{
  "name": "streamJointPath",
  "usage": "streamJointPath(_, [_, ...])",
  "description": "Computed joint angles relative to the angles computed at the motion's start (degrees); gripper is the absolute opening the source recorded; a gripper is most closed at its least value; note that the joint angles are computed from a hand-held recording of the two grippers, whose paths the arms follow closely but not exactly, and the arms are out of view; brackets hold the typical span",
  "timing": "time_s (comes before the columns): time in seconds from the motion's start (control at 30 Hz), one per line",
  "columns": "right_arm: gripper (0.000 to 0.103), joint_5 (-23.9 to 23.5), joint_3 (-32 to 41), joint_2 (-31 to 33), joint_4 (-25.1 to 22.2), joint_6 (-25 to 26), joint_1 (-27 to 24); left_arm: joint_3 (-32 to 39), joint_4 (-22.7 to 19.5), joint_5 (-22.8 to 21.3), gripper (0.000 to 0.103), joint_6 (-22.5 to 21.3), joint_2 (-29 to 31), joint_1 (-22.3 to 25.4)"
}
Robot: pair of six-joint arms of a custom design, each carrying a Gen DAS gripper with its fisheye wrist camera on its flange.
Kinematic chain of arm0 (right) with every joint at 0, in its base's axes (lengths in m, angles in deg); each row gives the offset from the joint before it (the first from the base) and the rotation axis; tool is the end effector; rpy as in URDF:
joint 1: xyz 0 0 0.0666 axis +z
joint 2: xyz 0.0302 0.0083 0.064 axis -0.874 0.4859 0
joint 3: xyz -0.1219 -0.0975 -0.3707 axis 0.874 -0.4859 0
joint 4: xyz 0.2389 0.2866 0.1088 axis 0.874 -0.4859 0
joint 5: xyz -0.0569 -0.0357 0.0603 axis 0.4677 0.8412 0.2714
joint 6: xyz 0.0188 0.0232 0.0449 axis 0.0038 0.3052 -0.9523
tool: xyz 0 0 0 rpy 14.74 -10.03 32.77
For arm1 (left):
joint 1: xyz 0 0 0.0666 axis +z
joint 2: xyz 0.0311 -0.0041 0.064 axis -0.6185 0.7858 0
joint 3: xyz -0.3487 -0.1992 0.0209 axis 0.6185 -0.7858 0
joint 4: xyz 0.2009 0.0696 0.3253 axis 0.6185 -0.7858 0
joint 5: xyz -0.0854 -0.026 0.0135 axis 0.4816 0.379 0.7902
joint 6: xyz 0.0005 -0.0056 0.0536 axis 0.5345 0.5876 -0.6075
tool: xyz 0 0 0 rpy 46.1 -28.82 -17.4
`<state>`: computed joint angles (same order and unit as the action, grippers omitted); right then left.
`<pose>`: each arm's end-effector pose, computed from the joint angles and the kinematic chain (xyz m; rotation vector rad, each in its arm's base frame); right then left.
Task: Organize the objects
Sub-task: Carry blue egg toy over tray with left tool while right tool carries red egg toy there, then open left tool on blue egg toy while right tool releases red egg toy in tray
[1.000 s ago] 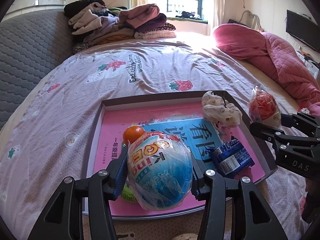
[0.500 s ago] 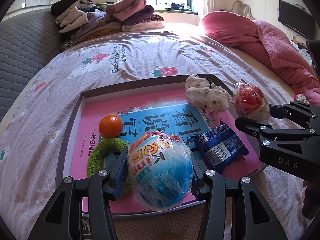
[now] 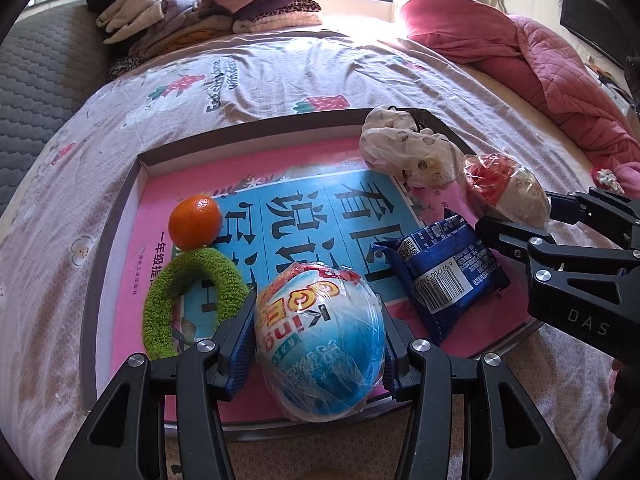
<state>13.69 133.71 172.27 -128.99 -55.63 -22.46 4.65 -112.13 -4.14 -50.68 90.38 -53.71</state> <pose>0.4157 0.3128 0.2795 -0.1159 2.5255 -0.0659 0.4295 -0.1219 0.2610 0.4512 2.5066 -0.1550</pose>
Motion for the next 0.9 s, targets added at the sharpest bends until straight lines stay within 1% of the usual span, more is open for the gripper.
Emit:
streamJointPath(0.33, [0.053,-0.83,0.43,0.66,-1.28,-0.21,-0.09,0.12,-0.73,0.47,0.053,0.06,-0.11,0.17])
streamJointPath(0.6, [0.053,-2.72,0.28,0.59,-2.14,-1.16,-0.68,-0.06,-1.24,2.74,0.053,0.72,-0.35,0.95])
streamJointPath(0.77, [0.053,-2.93,0.45,0.45,-2.95,-1.23,-0.65,-0.16,-1.89,2.60,0.054,0.35,-0.69,1.04])
streamJointPath(0.83, [0.053,-2.86,0.56,0.45,-3.46,-1.19,-0.65,0.09,-2.75,3.81,0.054,0.52,-0.65,1.43])
streamJointPath(0.9, [0.053,-2.74,0.61,0.33,-3.84,-1.19,-0.62,0.38,-3.66,4.72,0.058,0.84,-0.51,1.76])
